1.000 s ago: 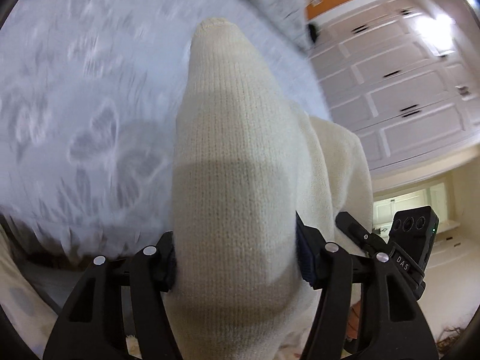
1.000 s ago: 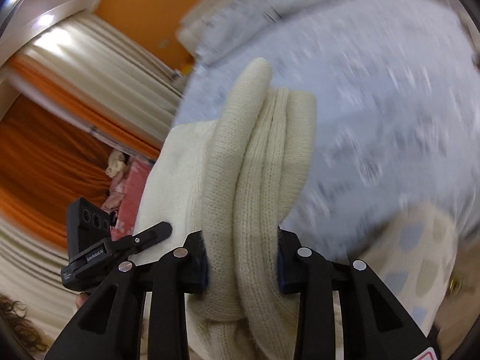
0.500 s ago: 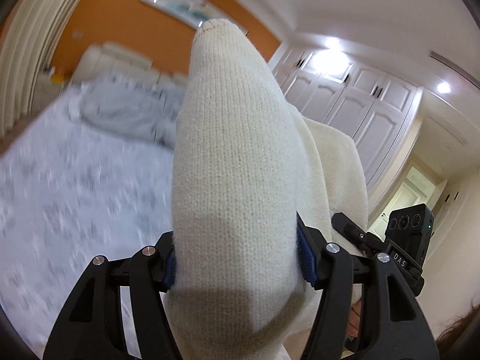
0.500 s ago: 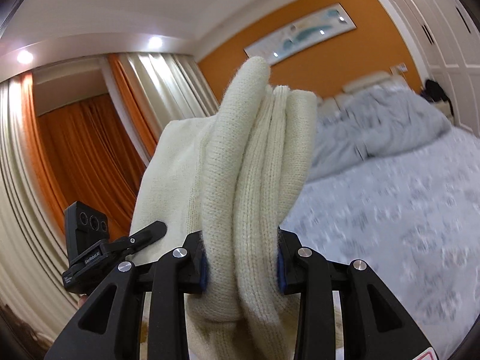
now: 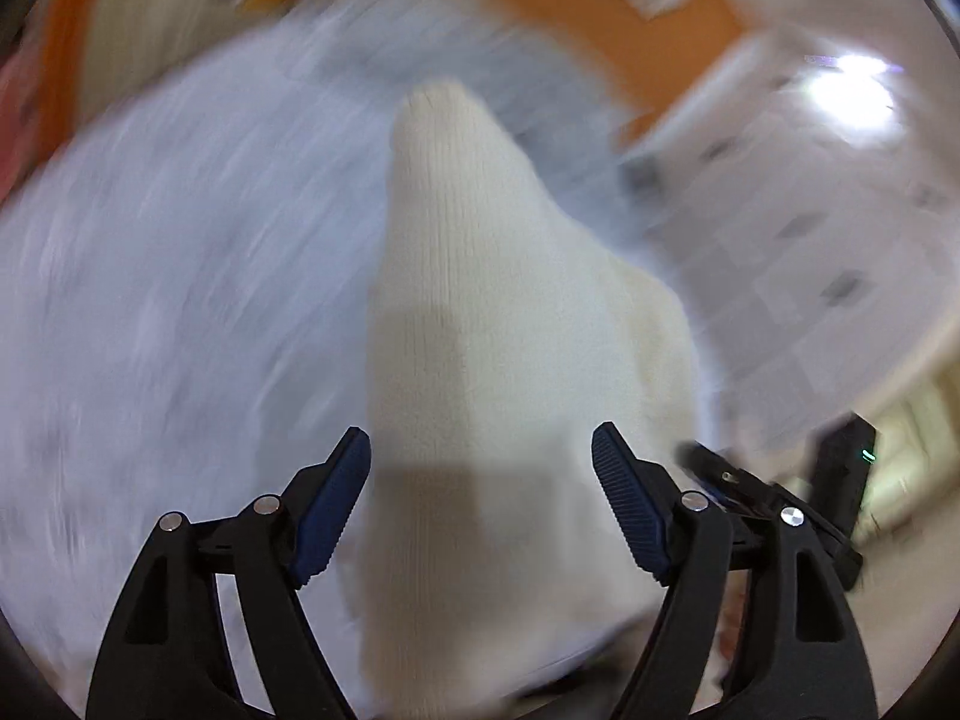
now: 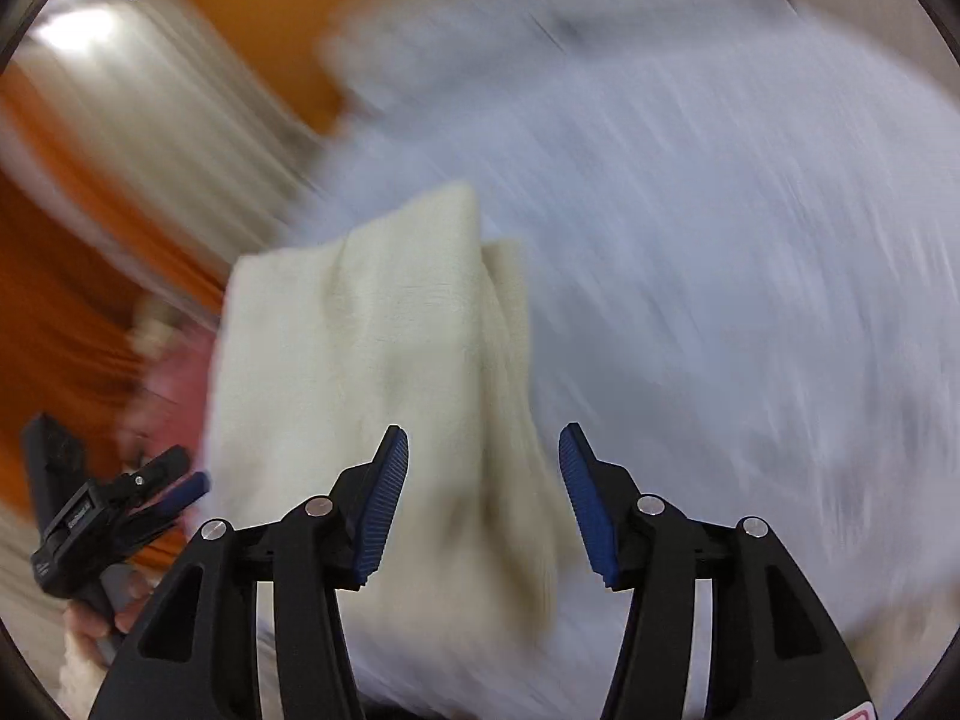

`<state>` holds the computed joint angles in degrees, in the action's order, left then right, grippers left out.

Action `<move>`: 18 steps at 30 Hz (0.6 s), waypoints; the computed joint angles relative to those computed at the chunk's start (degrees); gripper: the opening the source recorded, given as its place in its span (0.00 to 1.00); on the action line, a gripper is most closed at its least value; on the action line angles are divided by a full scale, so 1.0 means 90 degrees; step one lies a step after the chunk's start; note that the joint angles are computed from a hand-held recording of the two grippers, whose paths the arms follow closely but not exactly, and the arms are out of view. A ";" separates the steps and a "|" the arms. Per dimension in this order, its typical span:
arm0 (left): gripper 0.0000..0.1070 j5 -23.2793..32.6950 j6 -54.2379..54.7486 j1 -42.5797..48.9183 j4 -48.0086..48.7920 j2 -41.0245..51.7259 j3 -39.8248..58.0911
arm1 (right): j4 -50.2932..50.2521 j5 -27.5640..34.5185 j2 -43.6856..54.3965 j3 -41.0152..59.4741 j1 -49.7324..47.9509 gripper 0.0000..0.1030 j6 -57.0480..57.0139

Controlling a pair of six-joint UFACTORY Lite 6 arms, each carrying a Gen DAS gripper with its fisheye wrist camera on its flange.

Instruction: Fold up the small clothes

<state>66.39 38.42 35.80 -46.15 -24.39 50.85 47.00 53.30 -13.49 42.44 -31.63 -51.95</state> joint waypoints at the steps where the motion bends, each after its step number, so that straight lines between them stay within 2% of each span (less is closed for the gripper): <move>1: 0.59 -0.0394 -0.0056 0.0121 0.0321 0.0031 -0.0643 | 0.0047 0.0043 0.0035 -0.0357 -0.0334 0.51 -0.0231; 2: 0.58 -0.0522 0.0089 0.0495 0.0375 0.0005 -0.1310 | 0.0125 0.0322 -0.0039 -0.0750 -0.0910 0.51 -0.0698; 3: 0.59 -0.0384 0.0370 0.0973 0.0279 -0.0174 -0.1756 | 0.0143 0.0502 -0.0159 -0.0923 -0.1220 0.51 -0.0994; 5: 0.65 0.0419 0.1173 0.1923 0.0122 -0.0382 -0.2066 | -0.0025 0.0658 -0.0386 -0.1023 -0.1379 0.52 -0.1224; 6: 0.69 0.0579 0.1298 0.2068 0.0085 -0.0512 -0.2152 | -0.0043 0.0561 -0.0367 -0.0986 -0.1238 0.57 -0.1203; 7: 0.70 0.0707 0.1276 0.2073 0.0075 -0.0674 -0.2214 | -0.0028 0.0388 -0.0377 -0.1002 -0.1055 0.61 -0.1162; 9: 0.76 0.0631 0.1057 0.1612 0.0013 -0.0882 -0.2314 | 0.0189 0.0181 -0.0244 -0.1003 -0.0777 0.61 -0.1059; 10: 0.76 0.0376 0.0877 0.1248 0.0001 -0.0962 -0.2408 | 0.0456 -0.0059 0.0044 -0.0948 -0.0420 0.61 -0.0986; 11: 0.76 -0.0146 0.0608 0.0637 -0.0003 -0.0919 -0.2454 | 0.0646 -0.0153 0.0357 -0.0855 -0.0242 0.61 -0.1012; 12: 0.72 -0.0527 0.0417 0.0234 0.0073 -0.0914 -0.2508 | 0.0775 -0.0290 0.0689 -0.0752 0.0003 0.51 -0.0970; 13: 0.66 -0.1066 0.0075 -0.0357 0.0254 -0.0865 -0.2557 | 0.0854 -0.0395 0.0909 -0.0703 0.0197 0.11 -0.1015; 15: 0.47 -0.2108 -0.0445 -0.1163 0.0714 -0.0416 -0.2516 | 0.0704 -0.1028 0.0900 -0.0771 0.0764 0.11 -0.0853; 18: 0.48 -0.2401 -0.0374 -0.1231 0.0828 -0.0007 -0.2527 | 0.0252 -0.2192 0.0901 -0.1066 0.1536 0.10 -0.0793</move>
